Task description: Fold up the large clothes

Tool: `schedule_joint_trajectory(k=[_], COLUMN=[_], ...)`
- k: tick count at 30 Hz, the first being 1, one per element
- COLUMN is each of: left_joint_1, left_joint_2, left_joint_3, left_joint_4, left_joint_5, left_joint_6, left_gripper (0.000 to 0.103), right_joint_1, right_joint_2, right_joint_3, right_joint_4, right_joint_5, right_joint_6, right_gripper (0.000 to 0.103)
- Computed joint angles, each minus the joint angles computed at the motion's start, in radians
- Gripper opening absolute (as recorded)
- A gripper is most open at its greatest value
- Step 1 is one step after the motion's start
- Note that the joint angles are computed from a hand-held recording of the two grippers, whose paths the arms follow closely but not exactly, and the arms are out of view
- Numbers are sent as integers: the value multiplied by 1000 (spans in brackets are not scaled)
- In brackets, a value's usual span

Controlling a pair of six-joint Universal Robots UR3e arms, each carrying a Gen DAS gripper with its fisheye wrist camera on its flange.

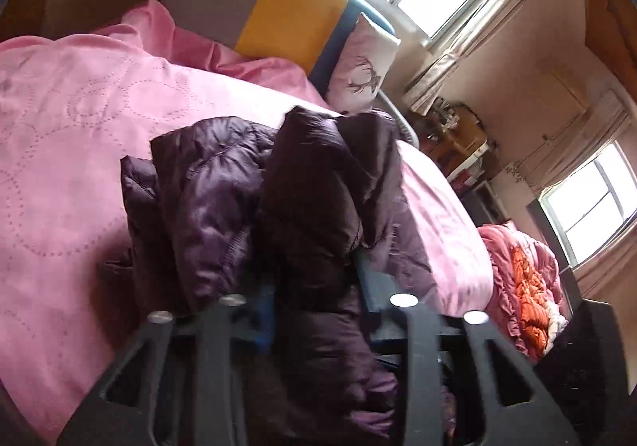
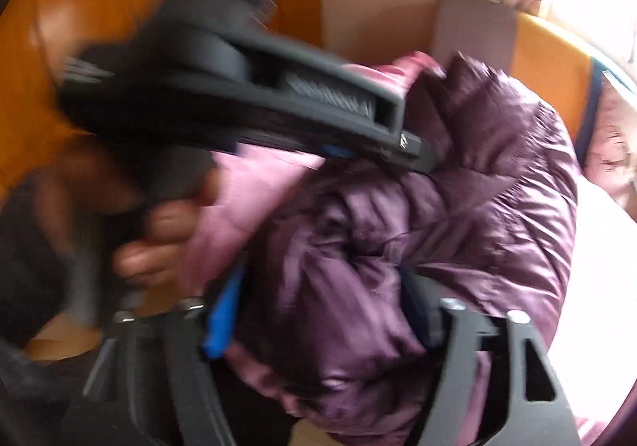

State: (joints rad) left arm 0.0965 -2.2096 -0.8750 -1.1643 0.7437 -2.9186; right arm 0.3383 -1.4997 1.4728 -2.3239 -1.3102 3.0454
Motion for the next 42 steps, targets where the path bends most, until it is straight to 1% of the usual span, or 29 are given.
schedule_joint_trajectory(k=[1, 3, 4, 5, 6, 7, 8, 9, 10, 11, 14, 15, 18, 20, 23, 24, 26, 27, 29, 31, 32, 33, 34, 36, 37, 38, 40, 41, 42], left_joint_1=[2, 1, -1, 3, 3, 16, 26, 29, 44, 47, 54, 55, 71, 90, 114, 113, 102, 93, 64, 42, 34, 27, 19, 11, 7, 3, -4, -7, -9], left_joint_2=[-15, -44, -74, -72, -62, -19, 2, -1, 26, 32, 58, 56, 84, 108, 139, 147, 157, 159, 159, 151, 154, 162, 179, 202, 217, 226, 243, 249, 254], left_joint_3=[28, 95, 156, 174, 151, 86, 54, 63, 30, 26, 10, 15, -24, -68, -148, -179, -242, -273, -341, -386, -404, -423, -450, -483, -508, -523, -557, -570, -585], left_joint_4=[-31, -78, -113, -161, -136, -139, -145, -154, -170, -177, -195, -197, -188, -175, -132, -104, -44, -5, 114, 191, 223, 253, 288, 331, 362, 384, 436, 456, 476], left_joint_5=[-13, 0, 5, 6, 3, -5, -20, -26, -35, -37, -21, -13, 16, 42, 116, 158, 241, 275, 366, 413, 430, 445, 462, 481, 490, 500, 517, 521, 528], left_joint_6=[9, 16, 21, 45, 35, 54, 62, 58, 76, 79, 97, 96, 87, 80, 40, 22, -15, -29, -56, -97, -109, -118, -130, -137, -140, -145, -157, -164, -171], left_gripper=[21, 18, 17, 16, 16, 15, 15, 14, 13, 12, 11, 10, 10, 9, 9, 9, 9, 11, 12, 12, 13, 13, 13, 13, 13, 13, 12, 12, 12], right_joint_1=[-75, -222, -303, -405, -474, -547, -601, -626, -622, -629, -556, -557, -429, -351, -267, -237, -197, -168, -124, -96, -106, -132, -160, -294, -370, -415, -519, -546, -560], right_joint_2=[-56, -163, -216, -291, -339, -388, -424, -445, -439, -437, -411, -410, -363, -321, -240, -195, -165, -141, -105, -90, -97, -122, -132, -176, -200, -203, -203, -181, -140], right_joint_3=[37, 96, 118, 157, 180, 198, 218, 232, 239, 239, 273, 288, 322, 314, 300, 281, 281, 277, 292, 299, 296, 298, 266, 214, 173, 140, 76, 38, -4], right_joint_4=[39, 145, 225, 311, 372, 444, 476, 484, 463, 475, 379, 363, 208, 149, 78, 53, 21, -9, -82, -117, -99, -59, 22, 241, 369, 422, 486, 475, 406], right_joint_5=[139, 361, 467, 574, 627, 667, 667, 641, 595, 566, 461, 448, 369, 299, 244, 221, 174, 140, 81, 35, 44, 80, 156, 344, 431, 476, 554, 567, 554], right_joint_6=[-25, -80, -125, -180, -219, -267, -291, -300, -284, -295, -284, -307, -221, -178, -144, -137, -152, -155, -170, -181, -200, -224, -242, -356, -418, -439, -445, -410, -336], right_gripper=[81, 81, 81, 81, 80, 80, 75, 65, 60, 57, 56, 56, 57, 57, 57, 57, 57, 57, 57, 57, 57, 59, 61, 69, 71, 74, 76, 76, 79])
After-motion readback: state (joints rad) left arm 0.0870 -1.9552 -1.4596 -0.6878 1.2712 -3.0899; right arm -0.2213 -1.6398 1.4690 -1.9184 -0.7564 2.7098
